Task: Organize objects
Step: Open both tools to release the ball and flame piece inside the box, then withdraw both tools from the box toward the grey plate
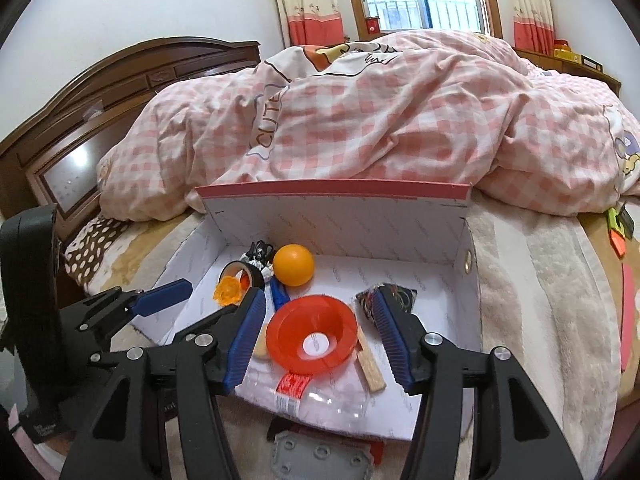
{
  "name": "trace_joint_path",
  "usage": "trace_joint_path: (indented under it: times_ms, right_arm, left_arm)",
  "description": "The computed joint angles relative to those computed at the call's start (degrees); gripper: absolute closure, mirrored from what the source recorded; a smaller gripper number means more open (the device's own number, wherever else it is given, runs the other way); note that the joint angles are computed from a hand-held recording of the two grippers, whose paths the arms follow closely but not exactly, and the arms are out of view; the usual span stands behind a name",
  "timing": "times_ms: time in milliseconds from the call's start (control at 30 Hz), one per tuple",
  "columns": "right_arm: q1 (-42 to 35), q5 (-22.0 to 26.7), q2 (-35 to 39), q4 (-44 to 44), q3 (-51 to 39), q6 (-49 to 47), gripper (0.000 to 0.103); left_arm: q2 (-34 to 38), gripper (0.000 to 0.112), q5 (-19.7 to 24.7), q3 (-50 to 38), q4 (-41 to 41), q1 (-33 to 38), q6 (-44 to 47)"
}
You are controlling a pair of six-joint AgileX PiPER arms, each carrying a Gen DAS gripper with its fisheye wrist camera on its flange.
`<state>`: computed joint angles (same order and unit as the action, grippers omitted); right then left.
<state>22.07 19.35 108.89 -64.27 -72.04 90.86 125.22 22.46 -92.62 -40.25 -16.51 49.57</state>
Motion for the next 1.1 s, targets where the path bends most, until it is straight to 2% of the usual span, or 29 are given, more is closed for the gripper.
trace_joint_path:
  times_ms: [600,1100]
  right_arm:
    - [4.2,0.6,-5.9,-11.4,9.4,14.5,0.046]
    - [9.0,3.9,-10.8,-18.5,19.6,25.5,0.046]
  left_arm:
    - [-4.8,0.053,0.9,7.3,-5.4,1.5,5.6]
    - [-11.6,0.053,0.6,19.1,-15.2,3.3,18.1]
